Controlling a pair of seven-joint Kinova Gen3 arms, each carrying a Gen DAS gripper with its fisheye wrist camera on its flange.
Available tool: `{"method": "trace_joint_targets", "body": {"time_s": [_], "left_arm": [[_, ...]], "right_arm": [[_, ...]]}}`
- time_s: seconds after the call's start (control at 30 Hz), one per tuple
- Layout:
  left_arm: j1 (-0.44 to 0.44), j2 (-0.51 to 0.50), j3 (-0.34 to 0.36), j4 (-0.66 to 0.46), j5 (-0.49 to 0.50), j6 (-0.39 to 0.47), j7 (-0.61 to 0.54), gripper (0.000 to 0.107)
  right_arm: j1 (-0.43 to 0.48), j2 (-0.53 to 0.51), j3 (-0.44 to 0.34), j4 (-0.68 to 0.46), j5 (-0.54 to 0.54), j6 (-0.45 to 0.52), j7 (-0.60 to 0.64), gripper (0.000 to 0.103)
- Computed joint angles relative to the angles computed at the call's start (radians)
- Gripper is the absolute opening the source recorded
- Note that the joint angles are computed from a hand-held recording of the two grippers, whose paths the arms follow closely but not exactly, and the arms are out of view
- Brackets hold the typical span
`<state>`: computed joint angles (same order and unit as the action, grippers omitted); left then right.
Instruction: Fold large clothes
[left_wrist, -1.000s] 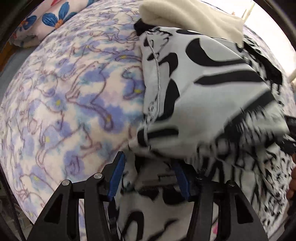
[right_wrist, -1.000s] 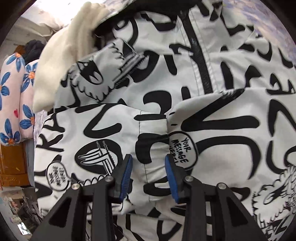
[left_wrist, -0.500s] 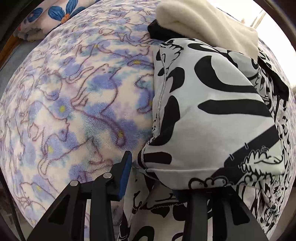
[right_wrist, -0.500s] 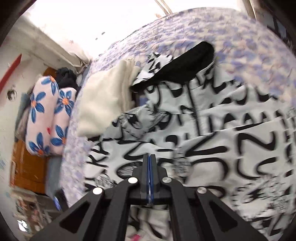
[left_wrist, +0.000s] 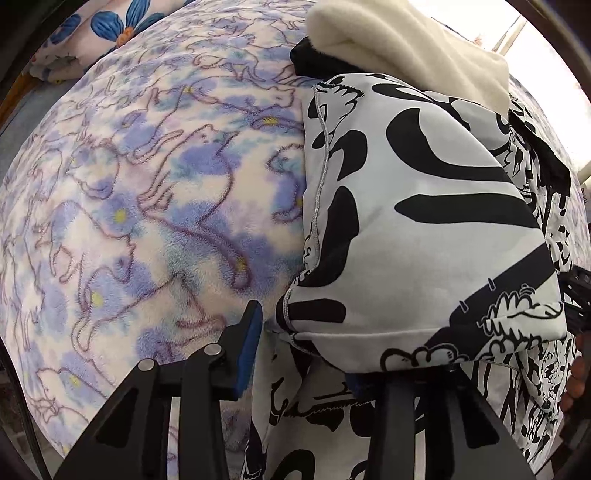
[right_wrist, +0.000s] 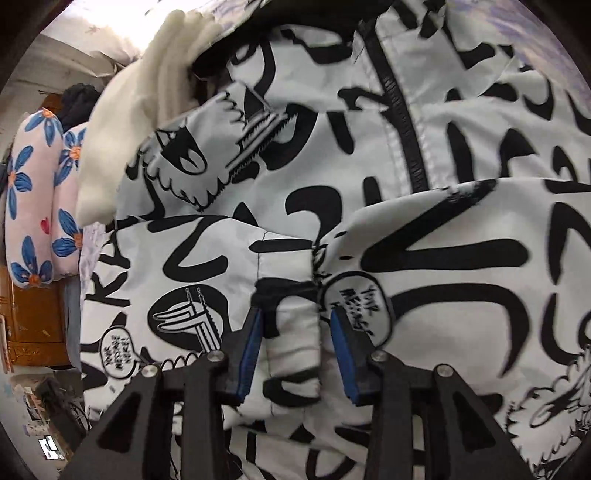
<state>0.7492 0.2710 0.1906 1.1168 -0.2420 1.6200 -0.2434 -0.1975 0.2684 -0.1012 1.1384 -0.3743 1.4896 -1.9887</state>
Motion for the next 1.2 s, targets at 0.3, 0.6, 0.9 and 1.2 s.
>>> {"method": "trace_joint_targets", "body": {"time_s": [0.3,0.6,0.9,1.2], "left_arm": [[0.004,-0.006,0.005,0.009,-0.009,-0.007,-0.006,0.038],[0.052,0.077,0.030,-0.101,-0.010,0.051,-0.217,0.056],[-0.062,-0.017,0.024,-0.054,0.231,0.021,-0.482,0.059],[-0.295,-0.087,-0.031,0.070,0.343,-0.185,-0.470,0.069]], "right_arm": [[0.071,-0.188,-0.029,0.005,-0.027,-0.112,0.066,0.009],[0.011,-0.320,0.098,0.154,0.187,-0.011,-0.003,0.018],[0.169,-0.337,0.117,0.256,0.043,0.044,0.018,0.051],[0.221,-0.258,0.077,0.181,0.037,0.052,0.114,0.056]]}}
